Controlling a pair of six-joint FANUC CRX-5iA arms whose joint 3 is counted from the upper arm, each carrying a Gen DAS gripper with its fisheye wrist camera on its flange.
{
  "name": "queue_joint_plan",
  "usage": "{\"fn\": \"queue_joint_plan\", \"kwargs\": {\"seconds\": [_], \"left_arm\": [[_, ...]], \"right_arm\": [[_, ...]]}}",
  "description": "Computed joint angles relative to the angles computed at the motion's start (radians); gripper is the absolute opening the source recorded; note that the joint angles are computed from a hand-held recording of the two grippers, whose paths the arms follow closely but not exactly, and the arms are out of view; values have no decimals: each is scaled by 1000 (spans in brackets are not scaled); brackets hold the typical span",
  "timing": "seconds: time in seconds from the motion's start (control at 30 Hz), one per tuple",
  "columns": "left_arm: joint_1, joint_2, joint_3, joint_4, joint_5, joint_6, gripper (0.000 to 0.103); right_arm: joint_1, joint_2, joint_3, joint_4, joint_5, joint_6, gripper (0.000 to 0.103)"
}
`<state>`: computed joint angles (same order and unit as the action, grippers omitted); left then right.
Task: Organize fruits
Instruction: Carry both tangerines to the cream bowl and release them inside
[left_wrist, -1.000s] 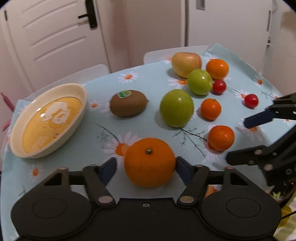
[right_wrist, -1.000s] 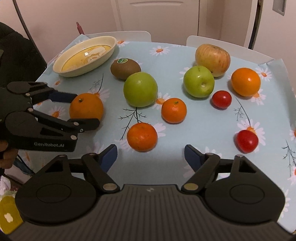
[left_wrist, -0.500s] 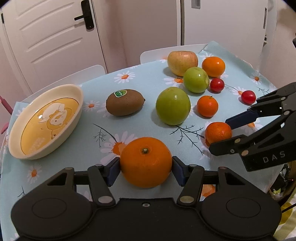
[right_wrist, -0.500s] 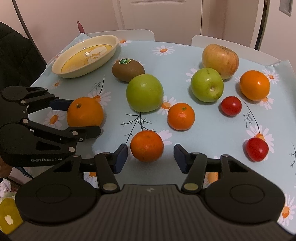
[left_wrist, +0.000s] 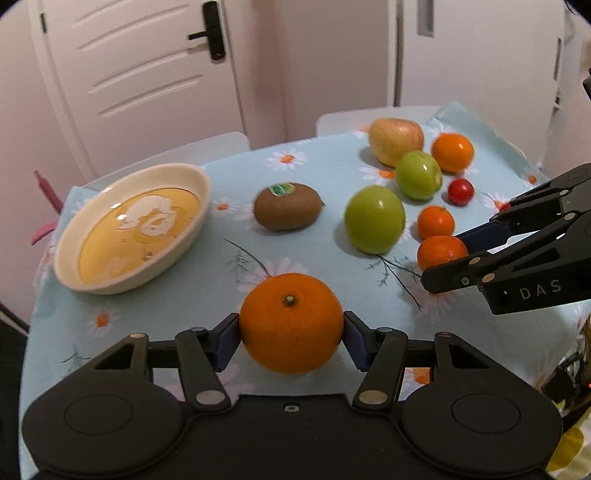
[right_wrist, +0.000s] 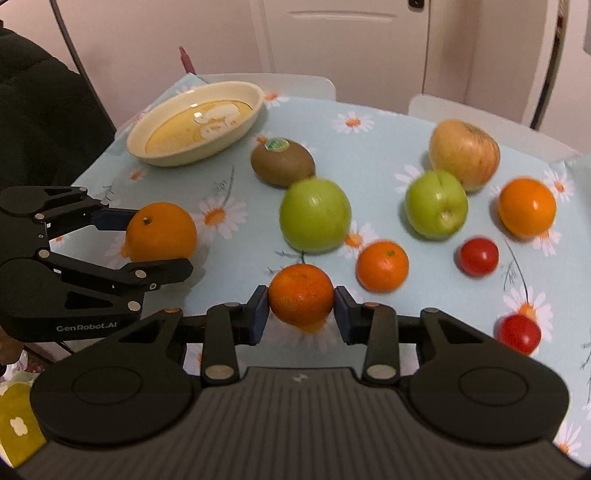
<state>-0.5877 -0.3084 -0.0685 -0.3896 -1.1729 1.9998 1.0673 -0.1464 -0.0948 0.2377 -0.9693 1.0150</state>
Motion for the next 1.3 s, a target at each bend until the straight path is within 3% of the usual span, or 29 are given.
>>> {"fn": "queue_joint_plan", "kwargs": {"seconds": [0.3, 0.63, 1.0, 1.3], "left_arm": [[5, -37, 84, -88, -81, 64, 63], [172, -71, 130, -63, -64, -67, 63], [478, -30, 89, 136, 85, -327, 63], [598, 64, 41, 269, 198, -471, 63]], "right_arm": [[9, 63, 145, -13, -6, 47, 53], [11, 220, 377, 1, -20, 47, 53], [-12, 498, 706, 17, -72, 24, 53], [-38, 685, 911, 16, -145, -26, 53]]}}
